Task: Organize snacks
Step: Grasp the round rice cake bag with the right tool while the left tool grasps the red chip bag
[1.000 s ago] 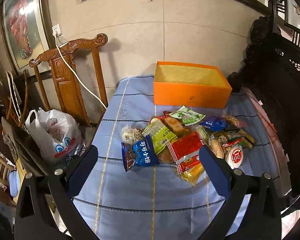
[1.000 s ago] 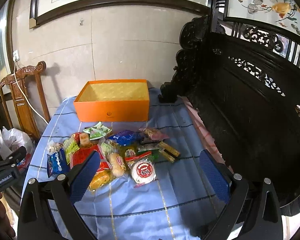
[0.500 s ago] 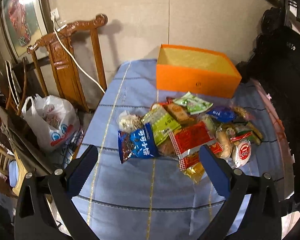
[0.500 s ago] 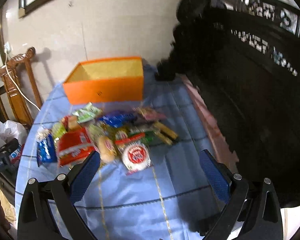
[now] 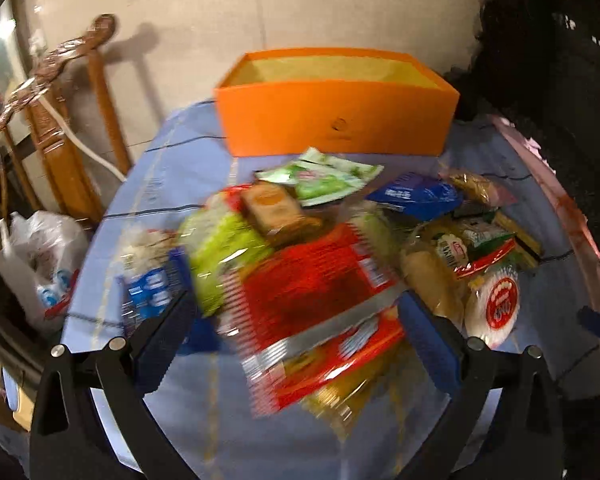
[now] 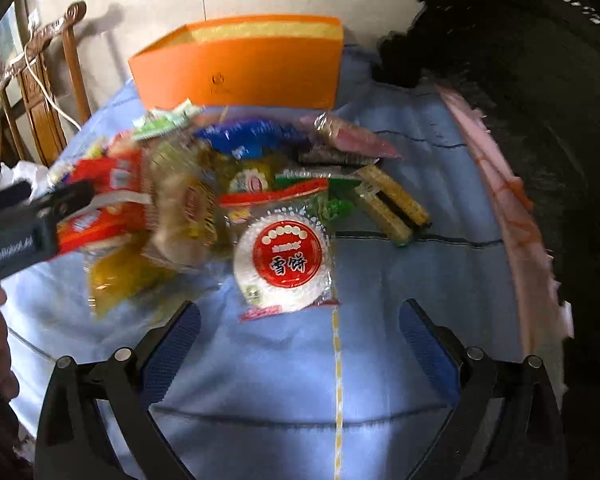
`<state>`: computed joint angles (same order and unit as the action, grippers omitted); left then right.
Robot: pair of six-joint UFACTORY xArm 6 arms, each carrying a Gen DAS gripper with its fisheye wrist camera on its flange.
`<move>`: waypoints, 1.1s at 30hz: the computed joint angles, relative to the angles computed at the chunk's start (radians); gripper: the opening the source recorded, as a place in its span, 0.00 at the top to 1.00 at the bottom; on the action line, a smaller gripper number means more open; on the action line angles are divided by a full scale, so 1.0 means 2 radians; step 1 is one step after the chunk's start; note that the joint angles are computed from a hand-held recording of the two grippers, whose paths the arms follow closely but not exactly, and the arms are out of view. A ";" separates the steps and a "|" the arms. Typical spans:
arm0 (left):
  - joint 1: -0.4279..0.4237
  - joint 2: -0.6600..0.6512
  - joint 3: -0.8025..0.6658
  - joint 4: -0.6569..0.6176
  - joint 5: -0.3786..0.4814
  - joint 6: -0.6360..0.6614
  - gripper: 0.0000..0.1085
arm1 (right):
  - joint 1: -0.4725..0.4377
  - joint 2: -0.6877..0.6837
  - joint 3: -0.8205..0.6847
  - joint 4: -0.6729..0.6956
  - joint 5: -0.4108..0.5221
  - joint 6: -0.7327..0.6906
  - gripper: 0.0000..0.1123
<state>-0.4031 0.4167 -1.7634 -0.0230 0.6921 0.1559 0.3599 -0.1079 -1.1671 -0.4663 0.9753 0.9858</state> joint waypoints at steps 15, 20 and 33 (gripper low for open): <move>-0.013 0.075 -0.037 0.064 -0.010 -0.096 0.09 | -0.031 0.103 -0.051 0.020 -0.042 -0.097 0.35; -0.005 0.062 -0.015 0.023 -0.029 -0.051 0.18 | -0.033 0.089 -0.037 0.015 -0.045 -0.089 0.36; 0.025 0.007 0.015 -0.208 0.019 0.131 0.47 | -0.037 0.023 0.013 0.002 -0.081 -0.041 0.36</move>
